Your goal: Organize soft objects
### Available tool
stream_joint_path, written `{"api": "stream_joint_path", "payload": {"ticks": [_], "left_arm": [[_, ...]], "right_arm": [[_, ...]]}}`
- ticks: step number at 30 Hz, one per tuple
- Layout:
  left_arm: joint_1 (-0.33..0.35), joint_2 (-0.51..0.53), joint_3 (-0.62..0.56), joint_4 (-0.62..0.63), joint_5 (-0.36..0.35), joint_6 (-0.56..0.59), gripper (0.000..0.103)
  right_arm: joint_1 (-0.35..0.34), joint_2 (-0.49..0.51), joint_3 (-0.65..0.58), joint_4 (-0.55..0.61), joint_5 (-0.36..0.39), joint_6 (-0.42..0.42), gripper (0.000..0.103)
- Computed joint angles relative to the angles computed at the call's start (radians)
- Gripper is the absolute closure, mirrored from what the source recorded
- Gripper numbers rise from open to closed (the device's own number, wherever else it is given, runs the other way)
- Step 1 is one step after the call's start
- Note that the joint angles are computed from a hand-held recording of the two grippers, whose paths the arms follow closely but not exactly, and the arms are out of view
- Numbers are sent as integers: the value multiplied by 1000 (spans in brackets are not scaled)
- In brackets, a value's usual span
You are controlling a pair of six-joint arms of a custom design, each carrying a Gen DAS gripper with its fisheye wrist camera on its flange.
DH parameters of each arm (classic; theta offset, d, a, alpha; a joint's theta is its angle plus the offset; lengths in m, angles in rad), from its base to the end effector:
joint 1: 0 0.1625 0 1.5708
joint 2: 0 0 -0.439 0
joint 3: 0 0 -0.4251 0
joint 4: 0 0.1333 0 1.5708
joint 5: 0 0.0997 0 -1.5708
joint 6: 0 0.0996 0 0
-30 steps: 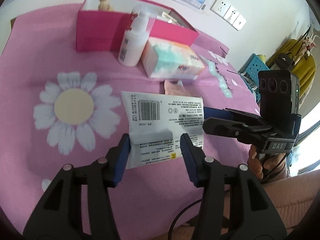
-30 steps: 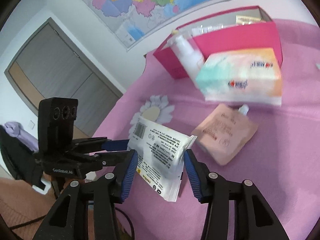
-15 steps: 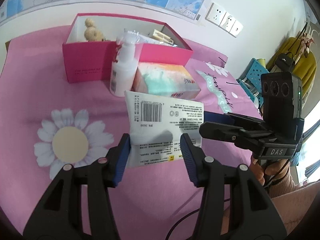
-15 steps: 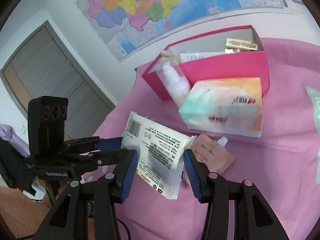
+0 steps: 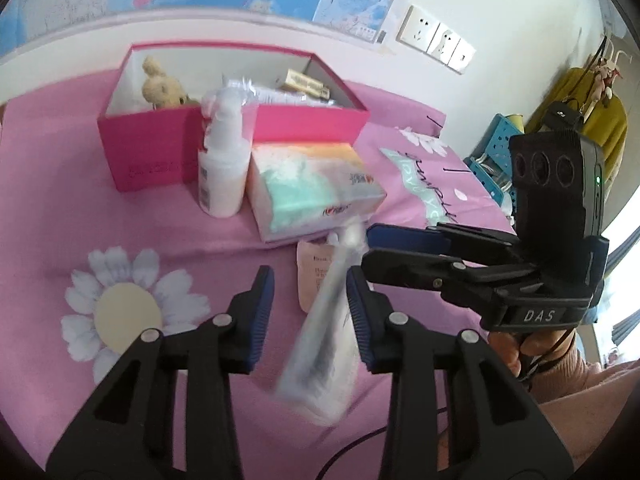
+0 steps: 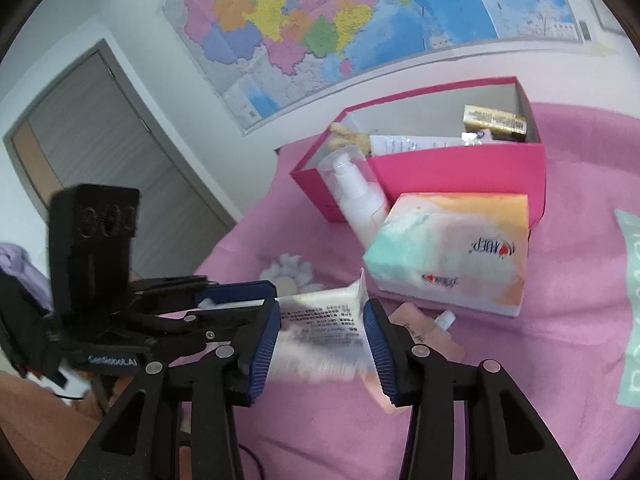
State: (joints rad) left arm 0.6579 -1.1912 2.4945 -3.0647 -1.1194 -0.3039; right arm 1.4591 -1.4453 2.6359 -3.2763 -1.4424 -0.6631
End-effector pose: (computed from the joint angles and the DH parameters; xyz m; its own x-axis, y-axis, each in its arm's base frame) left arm -0.2004 -0.3783 0.0912 -0.8199 0.4515 -0.3520 0.5571 0.7708 -0.3089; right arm 0.1063 -0.3622 0.1664 -0.8420 -0.4947 0.2153 -0.5346 0.7111 -0.4567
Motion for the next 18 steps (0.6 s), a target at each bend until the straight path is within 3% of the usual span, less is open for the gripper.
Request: {"api": "stream_joint_path", "payload": {"ticks": [3,7,14,18], "left_arm": [[33,18,0,2,-9,-23,65],[60,10,17,9,-15,-44,65],[83,-90,104,22,-102,-57,58],[73,-168,154,60,-123,-86,58]], "right_arm": [[-20,6,-18,71,15,0,66],[-31,44,-20,48,-31,3,66],[-68,29,-22,87,-43,13,60],[-45,49,-39,103,-67,-13,57]]}}
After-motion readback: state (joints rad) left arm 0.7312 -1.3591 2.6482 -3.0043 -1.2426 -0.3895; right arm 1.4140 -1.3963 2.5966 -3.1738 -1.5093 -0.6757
